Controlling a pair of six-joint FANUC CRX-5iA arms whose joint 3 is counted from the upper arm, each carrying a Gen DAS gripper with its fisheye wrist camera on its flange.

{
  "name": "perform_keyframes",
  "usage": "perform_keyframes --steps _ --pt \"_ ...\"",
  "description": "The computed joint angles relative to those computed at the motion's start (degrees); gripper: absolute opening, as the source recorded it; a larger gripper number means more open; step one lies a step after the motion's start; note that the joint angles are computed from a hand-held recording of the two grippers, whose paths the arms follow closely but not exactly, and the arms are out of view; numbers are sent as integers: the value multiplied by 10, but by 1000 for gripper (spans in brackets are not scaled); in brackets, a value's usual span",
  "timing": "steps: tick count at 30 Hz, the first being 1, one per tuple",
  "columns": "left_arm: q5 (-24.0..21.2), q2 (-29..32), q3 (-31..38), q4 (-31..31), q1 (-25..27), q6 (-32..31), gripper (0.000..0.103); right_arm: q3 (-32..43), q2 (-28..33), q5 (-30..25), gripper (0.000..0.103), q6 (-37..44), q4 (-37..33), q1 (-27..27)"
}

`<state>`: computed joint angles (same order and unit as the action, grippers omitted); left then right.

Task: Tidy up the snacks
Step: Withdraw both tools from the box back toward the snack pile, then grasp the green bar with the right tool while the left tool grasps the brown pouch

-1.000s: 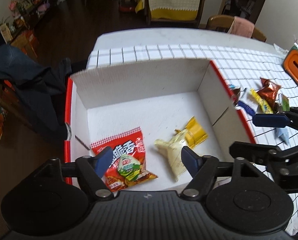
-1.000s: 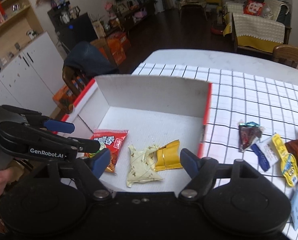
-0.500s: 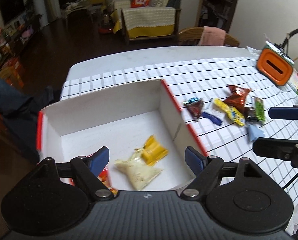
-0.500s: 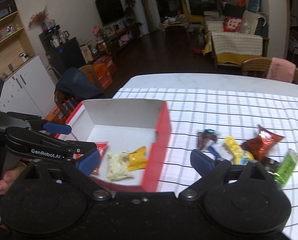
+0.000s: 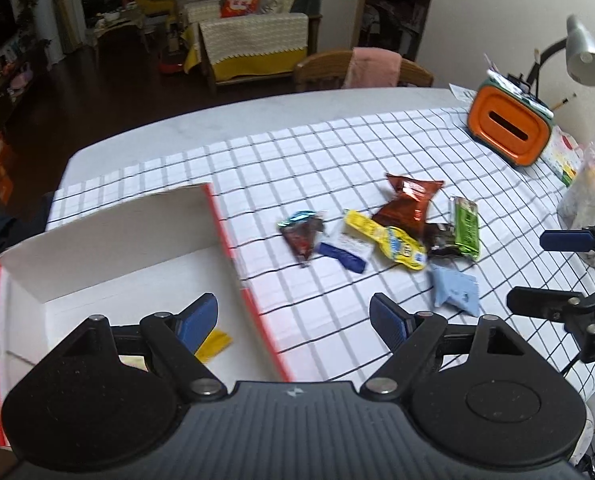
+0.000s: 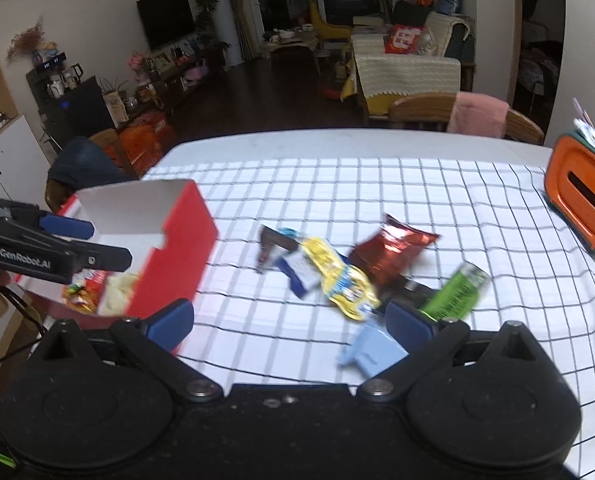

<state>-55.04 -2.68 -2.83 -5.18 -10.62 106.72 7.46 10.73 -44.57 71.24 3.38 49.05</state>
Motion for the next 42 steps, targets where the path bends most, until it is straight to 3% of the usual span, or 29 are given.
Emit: perform_keyframes --steps 8,14,23,31,42 --pt "-22 79 74 -22 -39 54 83 6 15 -29 101 103 -57 -53" --pt "-41 132 127 -45 -42 117 83 28 45 -34 100 113 -67 -93" --pt "-83 216 212 -70 -29 185 83 107 126 -53 97 75 -63 -138" --pt "-131 290 287 -85 -25 211 83 175 200 -89 92 -14 -47 -150" --pt "-173 363 352 -75 -11 213 83 212 254 -125 71 -131 30 -129"
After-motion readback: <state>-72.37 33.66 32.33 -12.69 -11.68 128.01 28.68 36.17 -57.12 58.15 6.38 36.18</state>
